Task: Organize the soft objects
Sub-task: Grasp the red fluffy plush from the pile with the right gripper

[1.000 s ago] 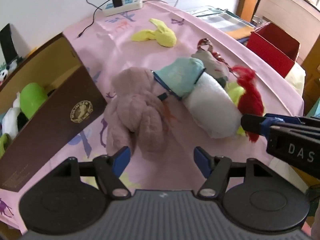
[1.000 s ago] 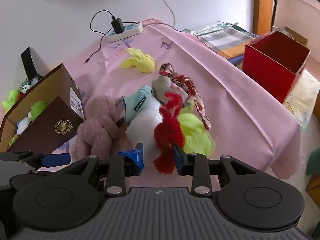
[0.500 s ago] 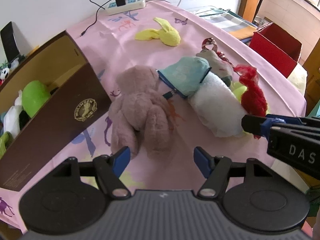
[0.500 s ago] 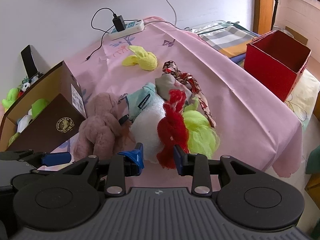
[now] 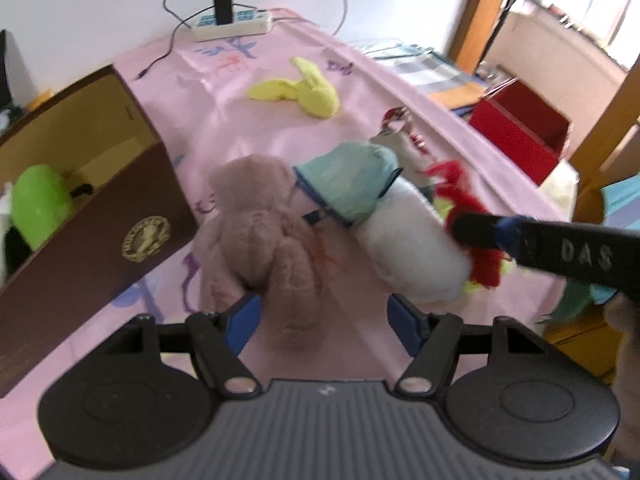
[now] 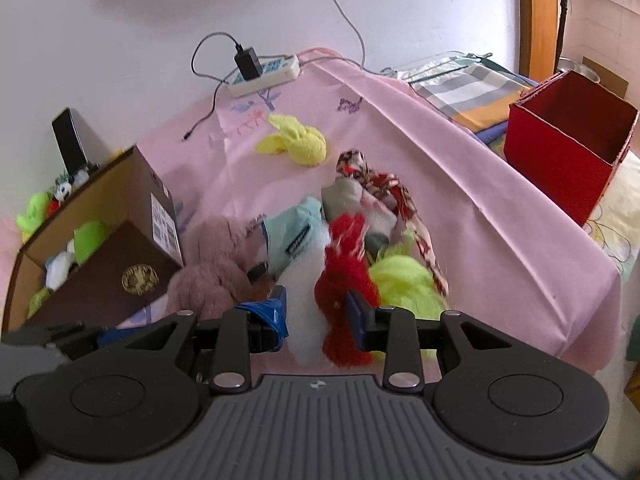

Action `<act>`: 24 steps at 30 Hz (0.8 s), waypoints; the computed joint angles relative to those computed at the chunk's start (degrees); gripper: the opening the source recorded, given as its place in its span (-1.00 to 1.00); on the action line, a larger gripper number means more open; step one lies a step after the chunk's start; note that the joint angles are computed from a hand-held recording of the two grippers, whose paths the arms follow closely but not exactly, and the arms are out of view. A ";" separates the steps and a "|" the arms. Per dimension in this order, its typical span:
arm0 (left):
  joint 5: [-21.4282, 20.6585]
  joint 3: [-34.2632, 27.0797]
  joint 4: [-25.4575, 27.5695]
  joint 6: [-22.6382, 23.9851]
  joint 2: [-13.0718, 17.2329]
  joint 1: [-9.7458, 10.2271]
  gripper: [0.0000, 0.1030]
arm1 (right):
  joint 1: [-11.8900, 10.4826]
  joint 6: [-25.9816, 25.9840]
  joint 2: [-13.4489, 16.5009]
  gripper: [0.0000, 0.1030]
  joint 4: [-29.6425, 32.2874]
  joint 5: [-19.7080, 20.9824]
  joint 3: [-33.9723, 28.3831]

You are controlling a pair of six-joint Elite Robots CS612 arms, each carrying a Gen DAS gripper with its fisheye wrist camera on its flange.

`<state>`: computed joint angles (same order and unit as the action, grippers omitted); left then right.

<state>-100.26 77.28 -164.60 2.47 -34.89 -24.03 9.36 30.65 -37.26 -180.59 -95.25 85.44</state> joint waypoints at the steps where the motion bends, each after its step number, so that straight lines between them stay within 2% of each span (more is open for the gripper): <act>1: -0.62 -0.05 0.08 0.37 0.03 0.10 0.36 | -0.23 0.39 0.13 -0.70 -1.08 0.37 0.03; 4: -5.96 -0.22 -0.82 1.28 0.17 0.79 0.36 | -1.08 0.83 0.03 -0.70 -2.93 1.60 0.37; 5: -8.54 -0.62 0.44 1.76 0.13 1.08 0.36 | -1.37 -0.03 -0.13 -0.70 -2.51 1.86 0.40; 8: -14.49 -1.52 1.33 3.44 0.53 1.32 0.36 | -2.61 -1.17 -0.11 -0.70 -2.55 4.97 0.44; 13: -16.74 -2.72 4.33 7.63 0.92 0.05 0.36 | -4.62 -2.87 -0.35 -0.70 -1.48 11.80 1.18; 15: -16.49 -3.45 3.88 7.51 1.44 -0.41 0.36 | -5.59 -3.37 -0.50 -0.70 -0.02 15.81 1.35; 18: -15.07 -4.74 3.58 6.41 2.25 -0.93 0.32 | -6.18 -3.55 -0.19 -0.70 1.12 17.77 0.86; 19: -14.55 -5.23 3.38 6.10 2.59 -1.11 0.20 | -6.43 -3.28 -0.02 -0.69 1.43 18.93 0.69; 20: -13.83 -5.70 2.66 5.86 2.95 -1.43 0.00 | -6.75 -2.95 0.11 -0.69 1.88 20.32 0.57; 22: -13.06 -6.65 3.57 5.41 3.41 -1.82 -0.20 | -7.53 -2.10 0.45 -0.69 3.13 24.03 0.17; 23: -12.82 -7.10 4.11 5.20 3.68 -1.94 -0.43 | -7.90 -2.14 0.65 -0.70 4.08 25.92 -0.21; 24: -12.52 -7.46 4.72 5.06 3.85 -2.10 -0.50 | -8.21 -2.55 0.82 -0.71 5.08 27.31 -0.55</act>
<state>-112.77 69.82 -159.88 7.53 -31.04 -26.13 1.15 28.11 -36.44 -175.52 -67.94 84.88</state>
